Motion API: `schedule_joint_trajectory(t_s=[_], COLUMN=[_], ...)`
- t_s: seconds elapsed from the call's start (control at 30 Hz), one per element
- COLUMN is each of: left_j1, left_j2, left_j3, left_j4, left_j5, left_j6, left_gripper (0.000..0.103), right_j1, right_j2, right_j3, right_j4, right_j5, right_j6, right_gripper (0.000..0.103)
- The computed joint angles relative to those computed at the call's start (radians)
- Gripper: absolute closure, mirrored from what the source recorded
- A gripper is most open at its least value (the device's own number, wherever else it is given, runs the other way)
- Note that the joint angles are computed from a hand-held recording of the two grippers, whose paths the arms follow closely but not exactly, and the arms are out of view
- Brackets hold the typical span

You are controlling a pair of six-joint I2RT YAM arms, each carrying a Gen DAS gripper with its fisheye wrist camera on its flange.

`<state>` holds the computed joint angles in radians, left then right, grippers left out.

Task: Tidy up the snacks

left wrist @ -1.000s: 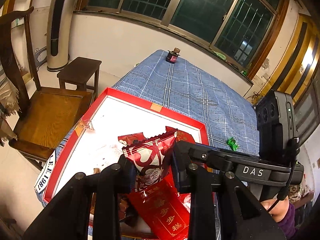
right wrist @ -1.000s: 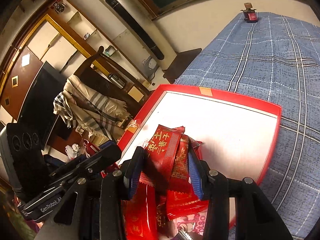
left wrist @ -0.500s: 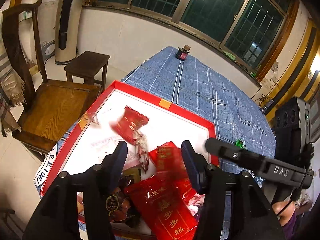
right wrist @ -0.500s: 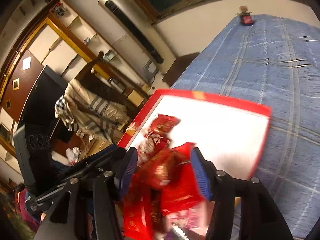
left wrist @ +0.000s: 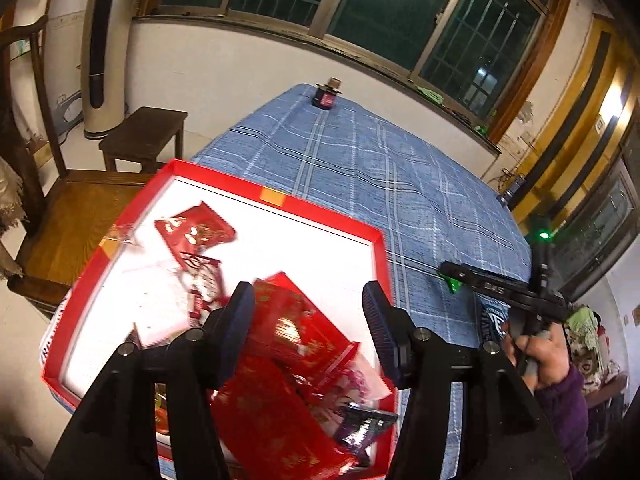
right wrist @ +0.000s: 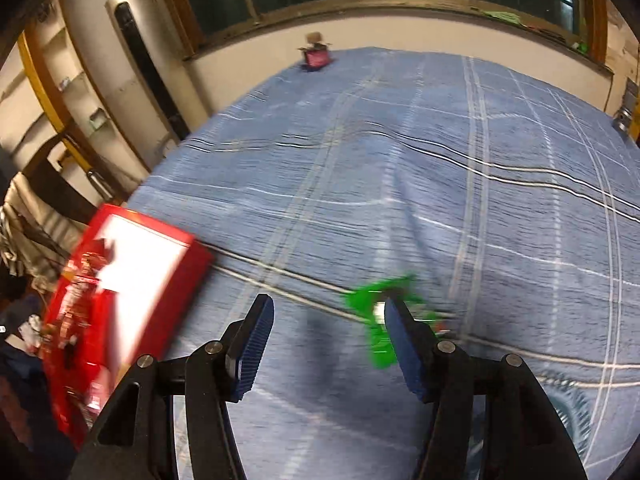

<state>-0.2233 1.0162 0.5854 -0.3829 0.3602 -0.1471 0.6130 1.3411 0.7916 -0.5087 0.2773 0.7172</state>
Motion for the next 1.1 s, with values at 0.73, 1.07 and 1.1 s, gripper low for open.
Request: schedule_joint_trajectory(t_s=[0.73, 1.07, 1.1], left_j1=[-0.172, -0.327, -0.352], left_j2=[-0.250, -0.337, -0.338], left_j3=[-0.044, -0.041, -0.041], left_j4=[-0.141, -0.218, -0.215], left_j5=[0.033, -0.132, -0.160], left_j6=[-0.023, -0.097, -0.107], left_gripper=[0.048, 0.048, 0.048], right_j1=[0.191, 0.345, 0.357], right_j2=[0.073, 0.235, 0.191], right_j3=[0.118, 0.196, 0.155], right_j4=[0.201, 0.346, 0.346], right_j5=[-0.069, -0.056, -0.027], right_j6=[0.109, 0.124, 0.138], right_gripper=[0.067, 0.048, 0.048])
